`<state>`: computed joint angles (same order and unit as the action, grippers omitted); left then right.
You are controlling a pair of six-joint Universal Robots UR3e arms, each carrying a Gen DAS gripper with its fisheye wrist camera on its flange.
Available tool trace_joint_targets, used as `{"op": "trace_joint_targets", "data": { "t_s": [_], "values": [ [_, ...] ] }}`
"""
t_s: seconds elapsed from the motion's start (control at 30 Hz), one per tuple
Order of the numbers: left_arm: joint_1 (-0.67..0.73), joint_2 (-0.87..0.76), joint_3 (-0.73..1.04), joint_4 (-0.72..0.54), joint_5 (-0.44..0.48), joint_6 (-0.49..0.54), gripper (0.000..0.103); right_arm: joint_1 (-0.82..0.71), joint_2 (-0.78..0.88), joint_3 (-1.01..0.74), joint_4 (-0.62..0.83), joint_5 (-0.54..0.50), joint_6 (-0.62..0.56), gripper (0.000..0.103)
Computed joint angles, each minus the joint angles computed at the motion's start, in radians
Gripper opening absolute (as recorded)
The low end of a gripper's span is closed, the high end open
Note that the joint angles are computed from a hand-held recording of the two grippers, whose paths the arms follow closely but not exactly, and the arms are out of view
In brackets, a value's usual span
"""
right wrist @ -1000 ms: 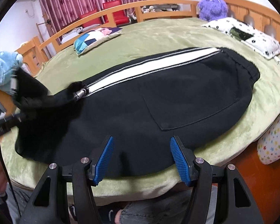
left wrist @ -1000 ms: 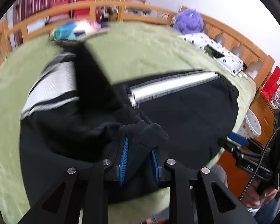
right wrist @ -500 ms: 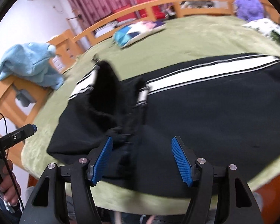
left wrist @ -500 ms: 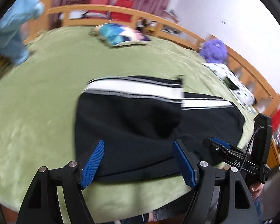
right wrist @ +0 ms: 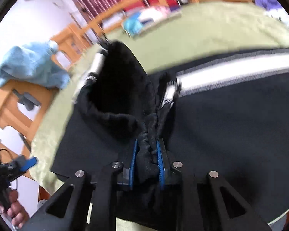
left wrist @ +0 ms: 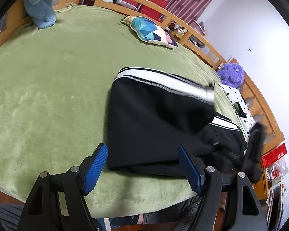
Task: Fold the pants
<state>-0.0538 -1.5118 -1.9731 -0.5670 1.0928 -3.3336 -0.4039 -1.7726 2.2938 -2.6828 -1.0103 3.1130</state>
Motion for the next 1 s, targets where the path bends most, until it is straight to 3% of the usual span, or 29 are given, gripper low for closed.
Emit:
{"op": "trace_joint_targets", "data": {
  "t_s": [0.1,0.2,0.33,0.4,0.43,0.47,0.57,0.63,0.73,0.83,1.0],
  "values": [
    [-0.019,0.021,-0.009,0.011,0.033,0.024,0.074,-0.169,-0.206,0.074,0.05,0.071,-0.029,0.017],
    [-0.034,-0.001,0.01,0.021,0.034,0.025,0.074,-0.245,-0.259,0.081,0.148,0.064,-0.094,0.017],
    [-0.077,-0.101,0.101,0.014,0.046,0.013,0.074,-0.212,-0.221,0.085,0.322,0.023,-0.213,0.027],
    [-0.094,-0.135,0.141,0.002,0.068,0.009,0.074,-0.179,-0.273,0.127,0.316,-0.015,-0.242,0.032],
    [-0.1,-0.147,0.157,-0.006,0.073,0.008,0.074,-0.167,-0.334,0.166,0.285,-0.028,-0.24,0.041],
    [-0.104,-0.154,0.169,-0.018,0.075,0.014,0.074,-0.164,-0.353,0.176,0.277,-0.029,-0.241,0.05],
    [-0.115,-0.138,0.153,-0.016,0.105,0.027,0.074,-0.231,-0.477,0.19,0.404,0.045,-0.299,0.057],
    [-0.122,-0.124,0.13,-0.006,0.117,0.05,0.074,-0.271,-0.497,0.186,0.478,0.072,-0.326,0.059],
    [-0.148,-0.138,0.138,-0.037,0.14,0.1,0.074,-0.238,-0.38,0.181,0.39,0.054,-0.267,0.059],
    [-0.189,-0.176,0.142,-0.025,0.183,0.109,0.074,-0.26,-0.396,0.166,0.417,0.072,-0.272,0.059],
    [-0.273,-0.286,0.234,0.0,0.328,0.089,0.074,-0.269,-0.455,0.154,0.483,0.069,-0.281,0.059]
  ]
}}
